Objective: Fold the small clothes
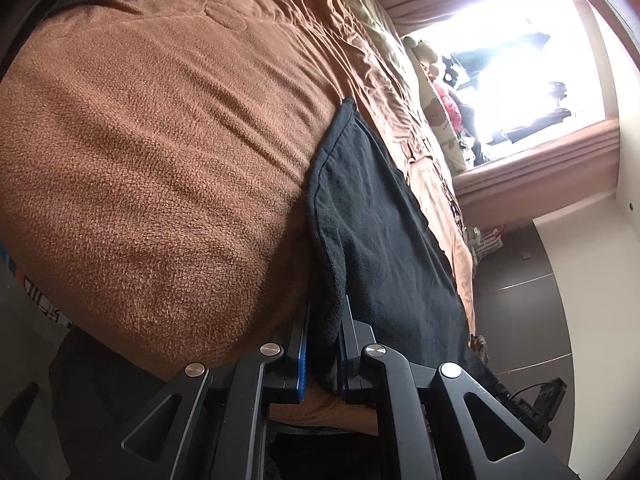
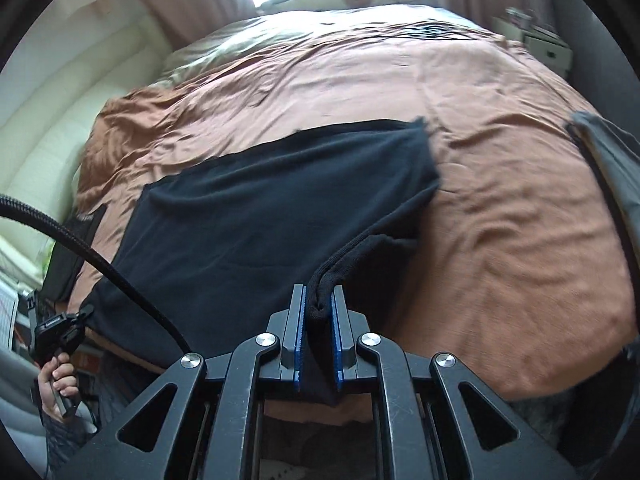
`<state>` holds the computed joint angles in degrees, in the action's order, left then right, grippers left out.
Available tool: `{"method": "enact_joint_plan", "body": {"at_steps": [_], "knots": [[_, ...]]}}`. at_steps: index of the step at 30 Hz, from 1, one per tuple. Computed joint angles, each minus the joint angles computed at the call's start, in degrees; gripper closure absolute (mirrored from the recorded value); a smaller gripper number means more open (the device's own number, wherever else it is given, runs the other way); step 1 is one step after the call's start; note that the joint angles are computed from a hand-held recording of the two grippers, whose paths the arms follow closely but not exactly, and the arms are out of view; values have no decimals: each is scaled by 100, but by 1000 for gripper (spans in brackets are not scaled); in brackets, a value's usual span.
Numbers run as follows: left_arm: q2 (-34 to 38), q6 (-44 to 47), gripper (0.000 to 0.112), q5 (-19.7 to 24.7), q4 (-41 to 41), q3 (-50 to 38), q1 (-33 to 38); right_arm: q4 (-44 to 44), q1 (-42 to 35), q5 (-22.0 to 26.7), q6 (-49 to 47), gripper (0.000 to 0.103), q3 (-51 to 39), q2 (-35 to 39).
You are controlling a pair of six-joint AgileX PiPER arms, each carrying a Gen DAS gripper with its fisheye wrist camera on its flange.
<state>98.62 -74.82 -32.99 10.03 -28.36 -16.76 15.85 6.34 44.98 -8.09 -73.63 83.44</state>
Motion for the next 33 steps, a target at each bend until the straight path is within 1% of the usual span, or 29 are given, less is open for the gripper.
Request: {"method": "enact_joint_plan", "body": {"at_steps": [3,6,8,10,12,14,20,22,24,25,26,27,28,31,33], "knots": [[87,-51,102,-24,43,-39,21,-449,473,-21,371,95,-317,343],[172,-80,102,-40,15,-55,20,-704,764,57,594,95,-716,713],[231,-92,102,-108,-31,-44,5,-925,898,214,791,95,-1087,951],[277,-77,102,-232,-92,-3,-5,-954,936,278,804,95,-1449,1151],[322,-27,102,-350,-196,37,-39,-1047,996,232,823,95,-1586,1159],[356,1,102,-451,-241,100,-55,-1361,1008,205,970,95,-1575,1111],[428,42,102,-576,-278,145,-62,-1672,732,79,1133,96,-800,666],[418,80,102,-558,-322,130,-85,-1566,783,190,1036,95,-746,643],[430,85,102,-649,-374,179,-117,-1779,964,325,1201,94,-786,767],[439,73,102,-692,-385,198,-129,-1928,1051,375,1282,81,-870,838],[440,53,102,-718,-382,209,-134,-2084,1162,322,1367,69,-846,877],[446,43,102,-740,-395,216,-146,-2164,1250,294,1412,39,-879,947],[460,42,102,-766,-416,223,-160,-2178,1262,338,1365,27,-974,999],[470,55,101,-832,-440,274,-158,-2572,1501,359,1546,27,-1153,1301],[455,57,101,-824,-453,287,-161,-3085,1708,453,1947,27,-1295,1551]]}}
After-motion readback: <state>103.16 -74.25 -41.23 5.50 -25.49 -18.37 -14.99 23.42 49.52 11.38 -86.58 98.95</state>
